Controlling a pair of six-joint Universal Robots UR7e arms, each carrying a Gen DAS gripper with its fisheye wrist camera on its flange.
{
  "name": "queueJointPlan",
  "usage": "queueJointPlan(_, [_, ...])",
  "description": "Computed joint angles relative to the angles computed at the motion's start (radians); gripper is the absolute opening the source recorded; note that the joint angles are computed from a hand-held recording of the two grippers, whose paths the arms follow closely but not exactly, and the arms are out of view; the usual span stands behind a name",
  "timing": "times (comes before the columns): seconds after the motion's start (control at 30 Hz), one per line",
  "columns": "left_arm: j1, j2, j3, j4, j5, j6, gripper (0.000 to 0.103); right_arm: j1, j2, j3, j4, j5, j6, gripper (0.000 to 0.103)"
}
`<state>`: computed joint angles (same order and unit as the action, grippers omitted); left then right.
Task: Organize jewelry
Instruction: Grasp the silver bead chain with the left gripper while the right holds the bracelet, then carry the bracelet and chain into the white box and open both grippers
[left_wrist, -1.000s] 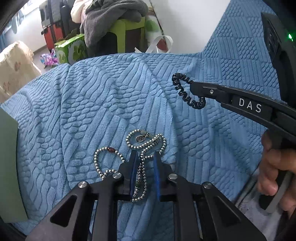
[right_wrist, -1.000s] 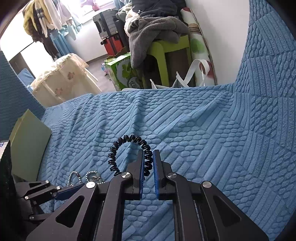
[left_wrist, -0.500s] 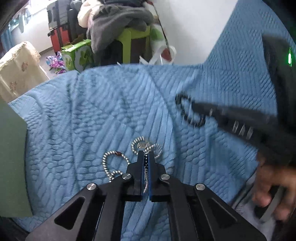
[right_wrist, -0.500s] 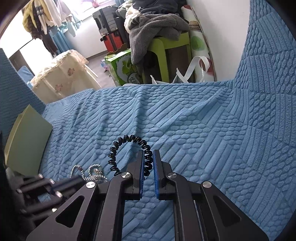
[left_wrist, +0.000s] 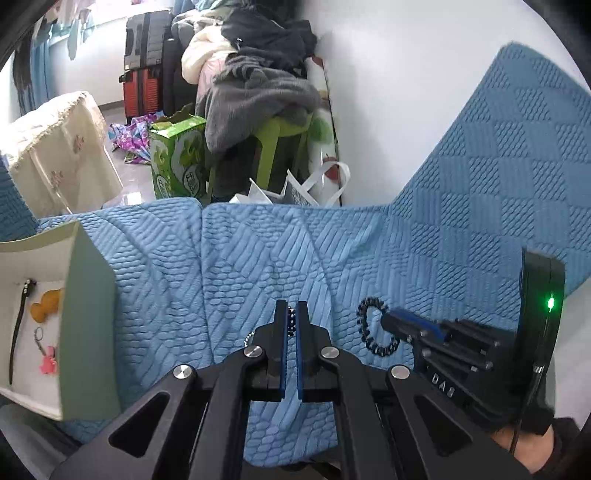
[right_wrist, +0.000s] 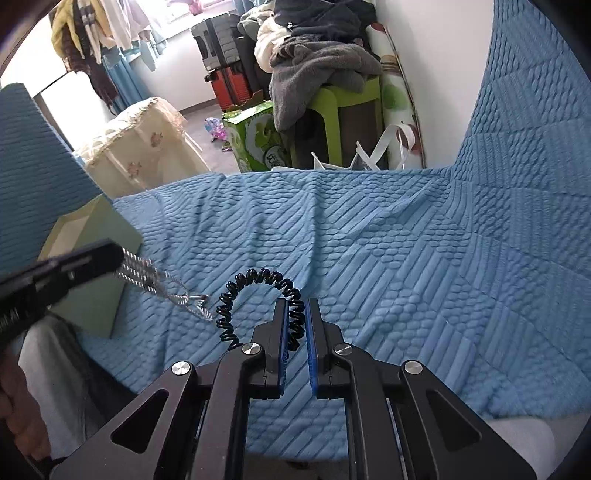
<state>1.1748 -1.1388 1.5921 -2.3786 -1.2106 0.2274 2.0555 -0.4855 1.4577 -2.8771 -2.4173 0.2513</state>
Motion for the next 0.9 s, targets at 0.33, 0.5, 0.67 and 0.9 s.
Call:
queueJointPlan(0.33, [-0.016, -0.047, -0.092, 0.082, -0.023, 0.017, 0.000, 0.073, 0.031, -0.174, 0.150, -0.070, 0.026, 0.007])
queueJointPlan(0.5, [-0.017, -0.048, -0.176, 0.131, -0.024, 0.016, 0.001, 0.106, 0.082, -0.311, 0.197, -0.092, 0.007, 0.007])
queueJointPlan(0.67, [-0.011, -0.051, -0.266, 0.174, -0.016, 0.022, 0.001, 0.130, 0.149, -0.463, 0.223, -0.086, -0.024, 0.007])
queueJointPlan(0.9, [0.006, -0.051, -0.389, 0.235, -0.004, 0.050, 0.001, 0.167, 0.287, -0.733, 0.288, -0.046, -0.078, 0.007])
